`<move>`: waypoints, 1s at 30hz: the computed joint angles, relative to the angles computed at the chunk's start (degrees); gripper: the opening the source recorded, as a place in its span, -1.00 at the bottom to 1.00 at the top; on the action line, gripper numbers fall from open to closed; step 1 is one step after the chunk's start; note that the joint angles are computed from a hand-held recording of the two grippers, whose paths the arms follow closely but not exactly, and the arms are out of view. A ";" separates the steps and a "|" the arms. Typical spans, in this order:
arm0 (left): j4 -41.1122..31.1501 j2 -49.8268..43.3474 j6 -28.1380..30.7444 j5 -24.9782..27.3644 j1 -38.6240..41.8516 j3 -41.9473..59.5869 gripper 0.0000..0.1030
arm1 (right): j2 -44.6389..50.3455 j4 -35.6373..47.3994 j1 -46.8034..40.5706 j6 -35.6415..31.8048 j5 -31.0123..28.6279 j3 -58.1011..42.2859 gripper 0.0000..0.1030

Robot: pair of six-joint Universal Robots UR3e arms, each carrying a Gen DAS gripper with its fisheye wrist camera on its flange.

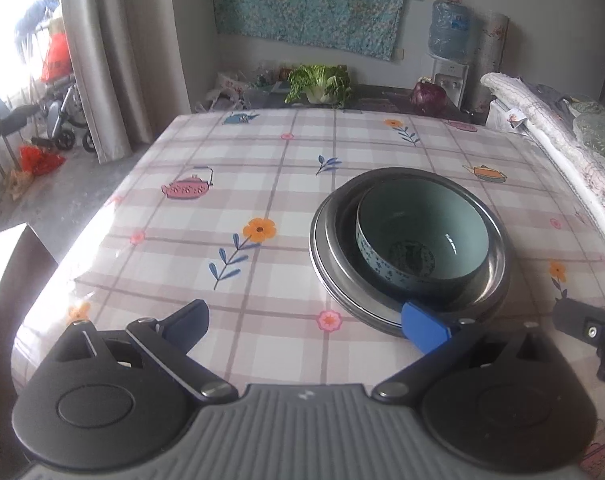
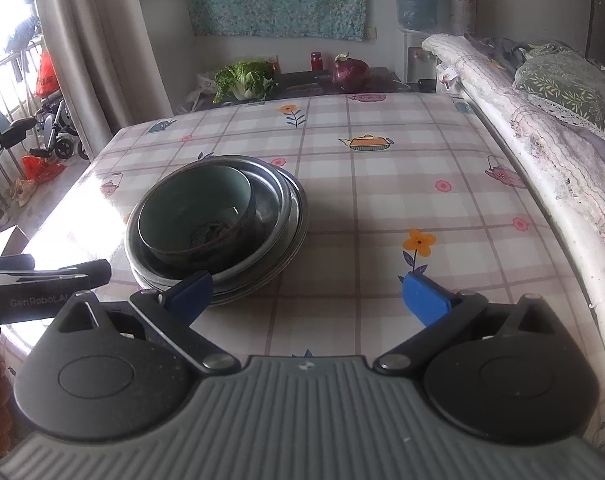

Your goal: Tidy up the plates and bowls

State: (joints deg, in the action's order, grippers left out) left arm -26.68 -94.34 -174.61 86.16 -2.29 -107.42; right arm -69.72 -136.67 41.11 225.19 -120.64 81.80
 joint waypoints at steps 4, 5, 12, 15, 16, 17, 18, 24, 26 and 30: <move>-2.44 -0.34 -1.46 -1.70 1.25 0.78 1.00 | 2.08 4.03 -0.31 0.26 0.24 -4.26 0.97; -3.22 -0.54 -1.72 -1.63 1.27 1.33 1.00 | 2.36 4.58 -0.46 0.26 0.49 -4.84 0.97; -5.62 -0.07 -1.41 -1.88 1.47 2.41 1.00 | 3.81 5.38 -1.58 -0.03 3.01 -6.61 0.97; -6.18 -0.35 -1.23 -1.72 1.25 3.21 1.00 | 4.11 5.51 -1.61 -0.25 3.24 -6.83 0.97; -6.29 -0.35 -1.08 -1.71 1.16 3.31 1.00 | 4.10 5.66 -1.53 -0.27 3.06 -6.87 0.97; -6.52 -0.42 -0.92 -1.70 1.09 3.48 1.00 | 4.10 5.65 -1.50 -0.34 2.86 -6.82 0.97; -6.82 -0.62 -0.83 -1.63 0.99 3.83 1.00 | 4.08 5.63 -1.40 -0.40 2.64 -6.78 0.97; -8.19 -0.68 -0.49 -1.94 0.79 4.17 1.00 | 3.74 5.69 -1.15 -0.64 1.83 -6.37 0.97; -8.39 -0.66 -0.35 -1.97 0.68 4.25 1.00 | 3.68 5.62 -1.15 -0.79 1.82 -6.29 0.97; -8.42 -0.64 -0.08 -1.85 0.43 4.25 1.00 | 3.50 5.49 -1.07 -1.22 1.70 -6.27 0.97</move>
